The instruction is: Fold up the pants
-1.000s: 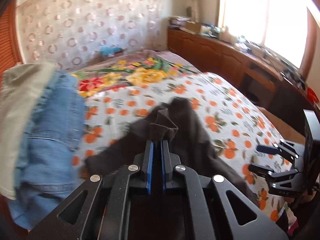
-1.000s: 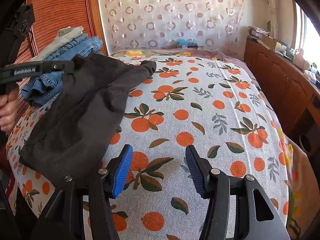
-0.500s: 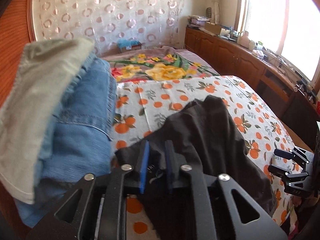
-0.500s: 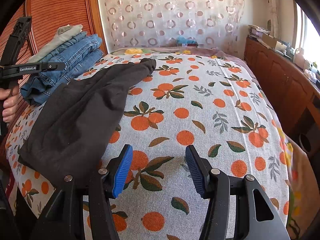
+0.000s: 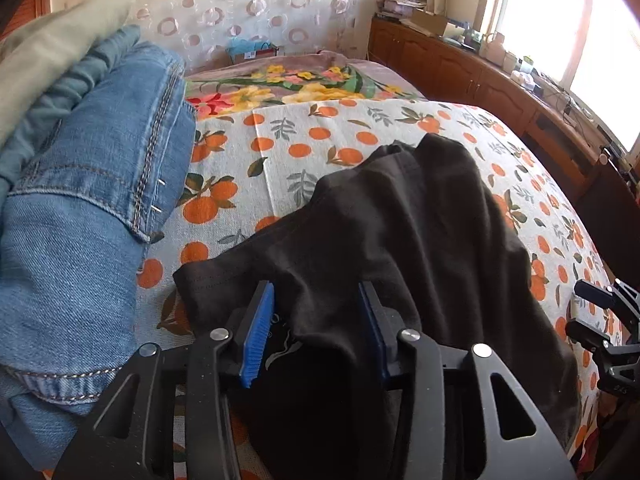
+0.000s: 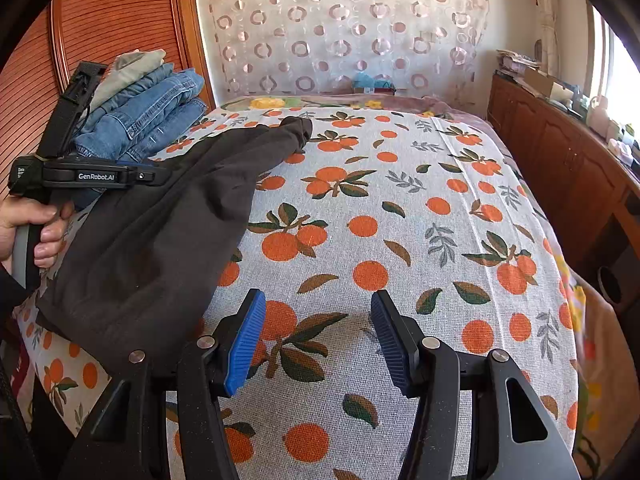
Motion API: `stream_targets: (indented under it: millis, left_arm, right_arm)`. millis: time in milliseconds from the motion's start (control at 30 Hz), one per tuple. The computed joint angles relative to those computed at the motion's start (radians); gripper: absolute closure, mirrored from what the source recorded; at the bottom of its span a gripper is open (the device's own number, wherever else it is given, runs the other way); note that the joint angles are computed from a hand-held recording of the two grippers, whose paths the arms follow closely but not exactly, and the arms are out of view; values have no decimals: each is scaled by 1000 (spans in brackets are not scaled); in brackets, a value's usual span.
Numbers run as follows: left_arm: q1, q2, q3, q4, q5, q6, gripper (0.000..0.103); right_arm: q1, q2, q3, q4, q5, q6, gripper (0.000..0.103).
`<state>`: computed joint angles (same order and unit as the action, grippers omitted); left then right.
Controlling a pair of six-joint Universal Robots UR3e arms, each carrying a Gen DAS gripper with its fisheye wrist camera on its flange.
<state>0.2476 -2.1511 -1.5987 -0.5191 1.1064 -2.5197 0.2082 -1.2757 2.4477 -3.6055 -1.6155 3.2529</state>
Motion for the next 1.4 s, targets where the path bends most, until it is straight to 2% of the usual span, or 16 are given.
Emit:
stream_targets:
  millis: [67,133,167,233,400,467,600,667,767,867,933,1000,1267,1400]
  left_arm:
    - [5,0,-4,14,0,-6,68]
    - [8,3,-19,41,8,-4,81]
    - [11,5,-22,45,8,1,94]
    - [27,18,-40,51,-11,14,99]
    - [107,118,-163,170,-85,8,100]
    - [137,143,-178,180,-108,0,100]
    - [138,135,-170,227,-56,-7,100]
    - [142,131,-166,212,-63,5,100]
    - [150,153,-197,204,-70,17,93]
    - [171,199,-261,178,-95,54,82]
    - [191,242,-337,191,-115,99,67]
    - [219,291,-419,207,-150,146,56]
    - [363,523,-703,86,-252,349,54]
    - [468,679,-825,-75,-283,487,54]
  right_arm:
    - [0,2,1,-4,-1,0,46]
    - [1,1,0,0,-1,1,46]
    - [0,1,0,-1,0,0,46]
    - [1,1,-1,0,-1,2,46]
    - [1,-1,1,0,-2,3,46]
    - [2,-2,0,2,-4,2,46]
    - [4,-3,-2,6,-6,3,46]
    - [2,-6,-2,10,-5,4,46]
    - [5,-6,-2,9,-9,5,46]
    - [4,-9,0,10,-6,4,46]
    - [4,-9,0,10,-6,4,46]
    - [4,-9,0,10,-7,4,46]
    - [2,-10,0,12,-8,3,46]
    - [3,-12,-5,25,-11,4,46]
